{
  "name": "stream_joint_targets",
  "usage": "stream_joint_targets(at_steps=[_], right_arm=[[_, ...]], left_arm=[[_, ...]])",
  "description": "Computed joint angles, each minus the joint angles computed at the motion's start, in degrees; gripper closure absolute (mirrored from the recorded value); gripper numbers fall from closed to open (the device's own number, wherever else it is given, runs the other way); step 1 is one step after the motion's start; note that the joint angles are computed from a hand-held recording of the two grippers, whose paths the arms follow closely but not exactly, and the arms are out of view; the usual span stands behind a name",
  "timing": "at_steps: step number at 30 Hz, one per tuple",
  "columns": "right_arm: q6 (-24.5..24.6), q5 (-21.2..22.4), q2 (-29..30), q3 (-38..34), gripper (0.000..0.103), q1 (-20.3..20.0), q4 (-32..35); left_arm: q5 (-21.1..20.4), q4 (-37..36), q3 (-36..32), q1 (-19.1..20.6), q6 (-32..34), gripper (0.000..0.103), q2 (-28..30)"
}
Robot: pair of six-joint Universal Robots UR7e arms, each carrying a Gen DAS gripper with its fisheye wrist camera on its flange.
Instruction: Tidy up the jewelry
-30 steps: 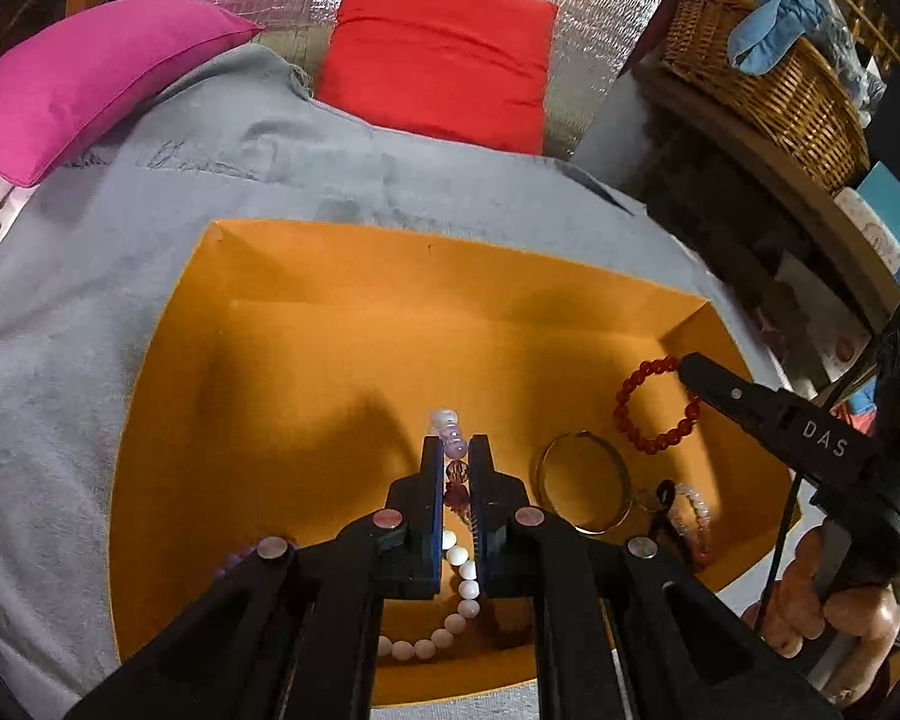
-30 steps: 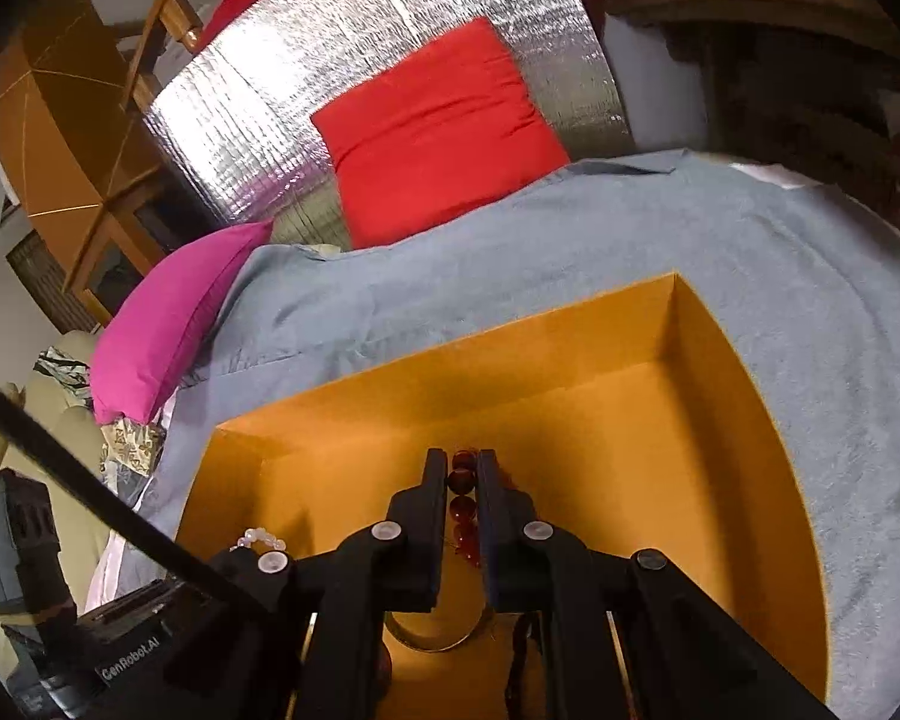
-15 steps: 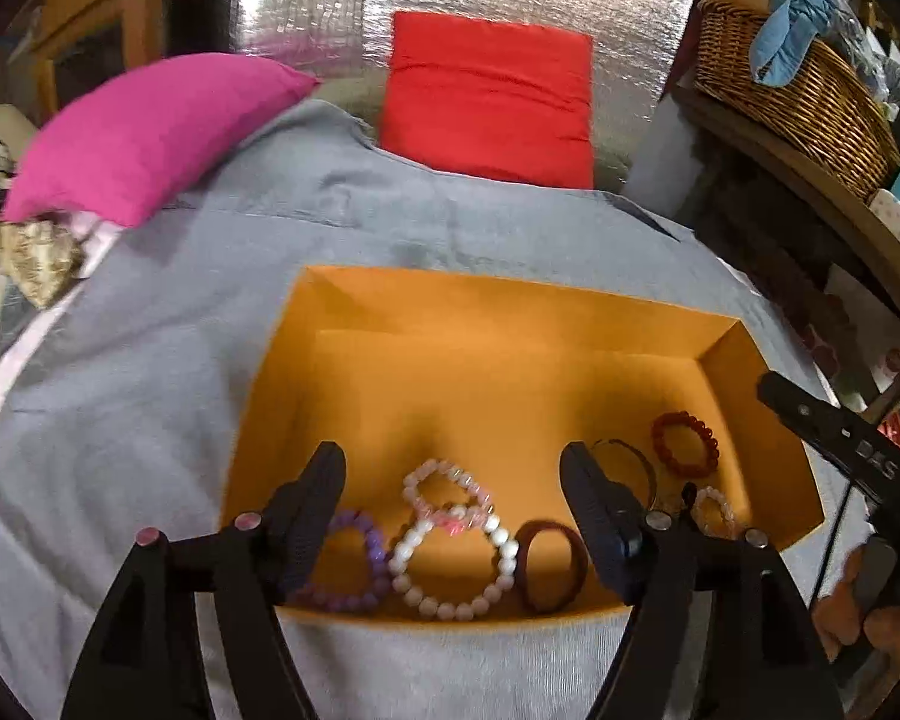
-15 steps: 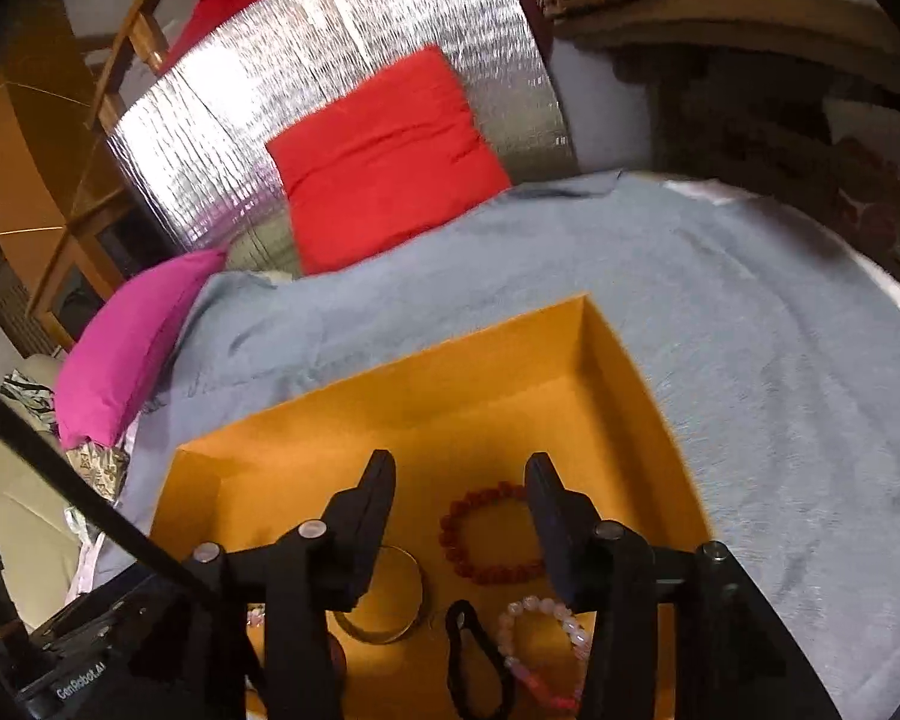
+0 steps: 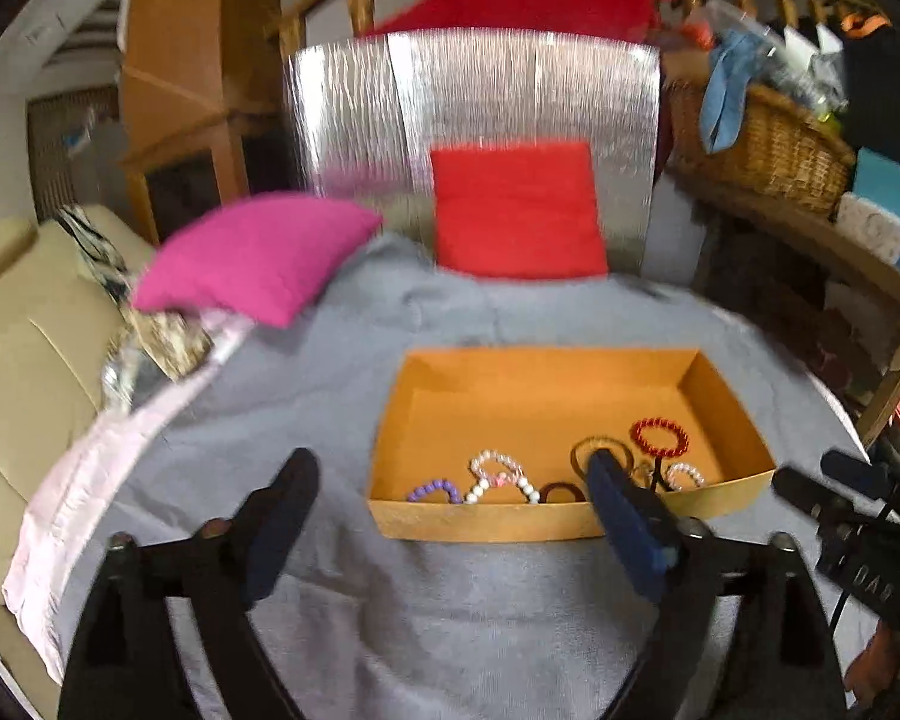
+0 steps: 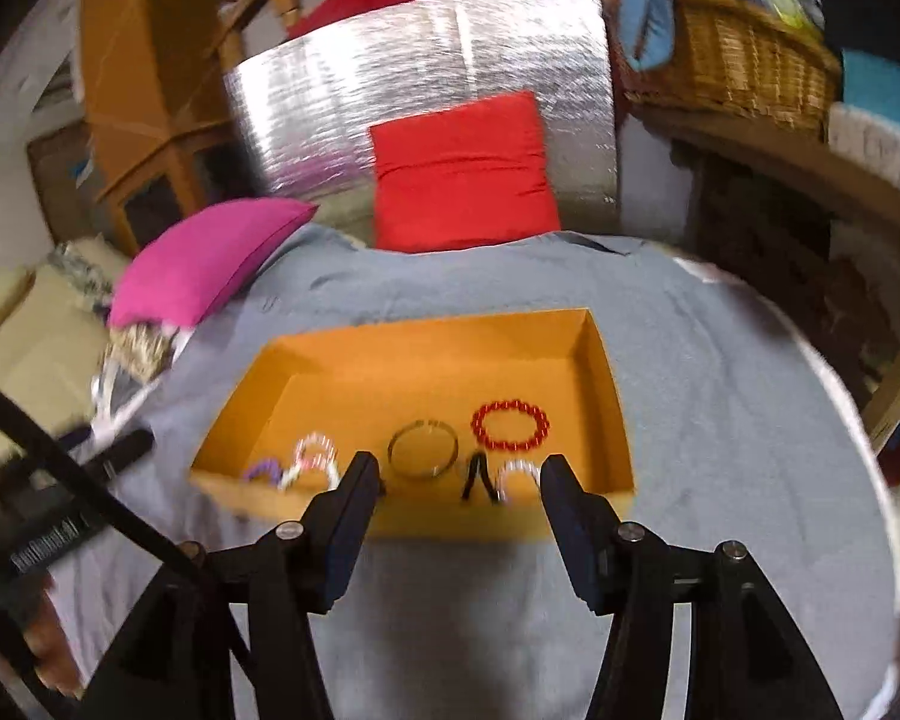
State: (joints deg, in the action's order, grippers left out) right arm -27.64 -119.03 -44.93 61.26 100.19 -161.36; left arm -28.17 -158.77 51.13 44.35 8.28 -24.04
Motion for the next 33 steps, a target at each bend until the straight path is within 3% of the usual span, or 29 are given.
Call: stream_joint_targets(at_steps=[3,5,7,12,22,33], right_arm=[[-0.45,-0.47,-2.43,4.86,0.037,0.6,-2.66],[-0.21,-1.13,-3.16,6.62,0.034,1.01,-4.68],[-0.71,-1.7,-2.65,6.21,0.032,1.23,-5.88],[-1.2,-2.18,-0.05,3.06,0.032,0.73,-7.76],[1.65,-2.71,1.14,0.84,0.032,0.6,-6.46],[3.97,-3.43,1.34,0.91,0.032,0.81,-7.01]], left_arm=[[2.99,-5.08,2.01,-0.91,3.12,0.009,-0.36],[2.16,-2.18,2.03,-0.67,1.24,0.009,-0.93],[3.13,1.88,1.07,-0.43,-0.74,0.009,-0.98],[6.75,-0.78,-2.34,-0.25,3.89,0.009,1.48],[3.53,-5.46,-2.69,0.12,8.51,0.009,2.61],[0.87,3.99,-1.6,1.23,-1.21,0.009,0.7]])
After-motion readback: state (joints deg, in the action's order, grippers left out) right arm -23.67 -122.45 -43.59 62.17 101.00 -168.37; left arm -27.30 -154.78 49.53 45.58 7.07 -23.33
